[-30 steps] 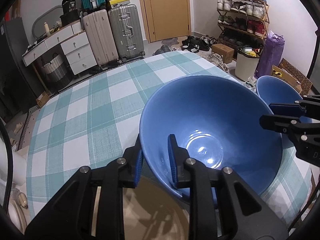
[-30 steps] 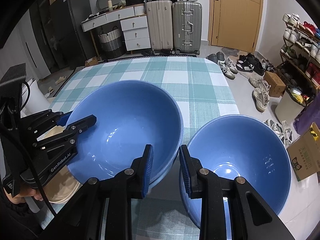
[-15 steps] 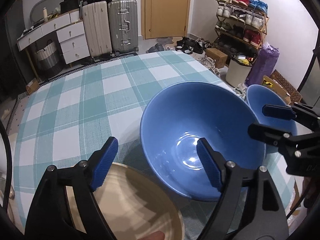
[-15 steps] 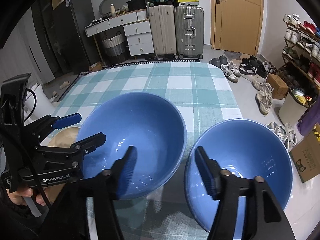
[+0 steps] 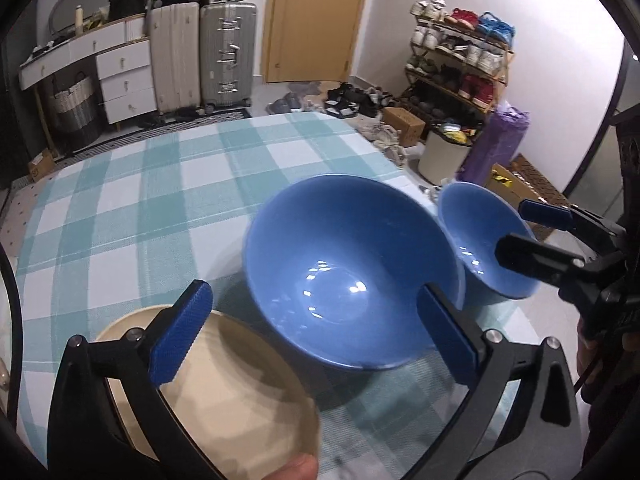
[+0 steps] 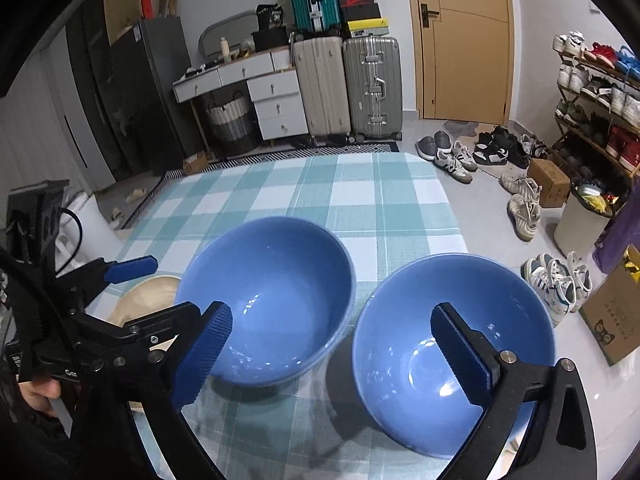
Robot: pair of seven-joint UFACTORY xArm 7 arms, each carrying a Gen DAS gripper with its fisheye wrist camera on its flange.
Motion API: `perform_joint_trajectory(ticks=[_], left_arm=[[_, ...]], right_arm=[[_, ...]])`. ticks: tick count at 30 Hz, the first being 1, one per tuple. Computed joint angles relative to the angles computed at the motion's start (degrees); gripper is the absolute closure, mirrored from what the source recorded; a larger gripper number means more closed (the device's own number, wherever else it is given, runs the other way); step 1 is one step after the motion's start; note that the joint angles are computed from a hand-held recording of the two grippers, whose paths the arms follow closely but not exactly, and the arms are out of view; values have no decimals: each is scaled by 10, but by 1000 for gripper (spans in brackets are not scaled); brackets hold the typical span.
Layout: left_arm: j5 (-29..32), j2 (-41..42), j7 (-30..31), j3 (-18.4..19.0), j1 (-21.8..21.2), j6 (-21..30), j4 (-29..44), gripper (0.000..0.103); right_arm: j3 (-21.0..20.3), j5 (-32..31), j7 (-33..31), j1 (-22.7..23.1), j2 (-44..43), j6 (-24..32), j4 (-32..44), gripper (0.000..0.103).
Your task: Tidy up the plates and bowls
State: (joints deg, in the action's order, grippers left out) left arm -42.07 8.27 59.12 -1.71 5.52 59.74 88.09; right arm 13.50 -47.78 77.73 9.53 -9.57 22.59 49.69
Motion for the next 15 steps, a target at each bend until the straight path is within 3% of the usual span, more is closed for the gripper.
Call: perform_joint_trajectory(ticks=[10,15], left_arm=[[-7,-98,27,12,-32,18,-100,1],[-1,-139,11,21,-58,26,-144,1]], right_arm=[[29,55,-24,-28,-156,12,-112,2],[45,100,-56,-48,-235,32,-159,2]])
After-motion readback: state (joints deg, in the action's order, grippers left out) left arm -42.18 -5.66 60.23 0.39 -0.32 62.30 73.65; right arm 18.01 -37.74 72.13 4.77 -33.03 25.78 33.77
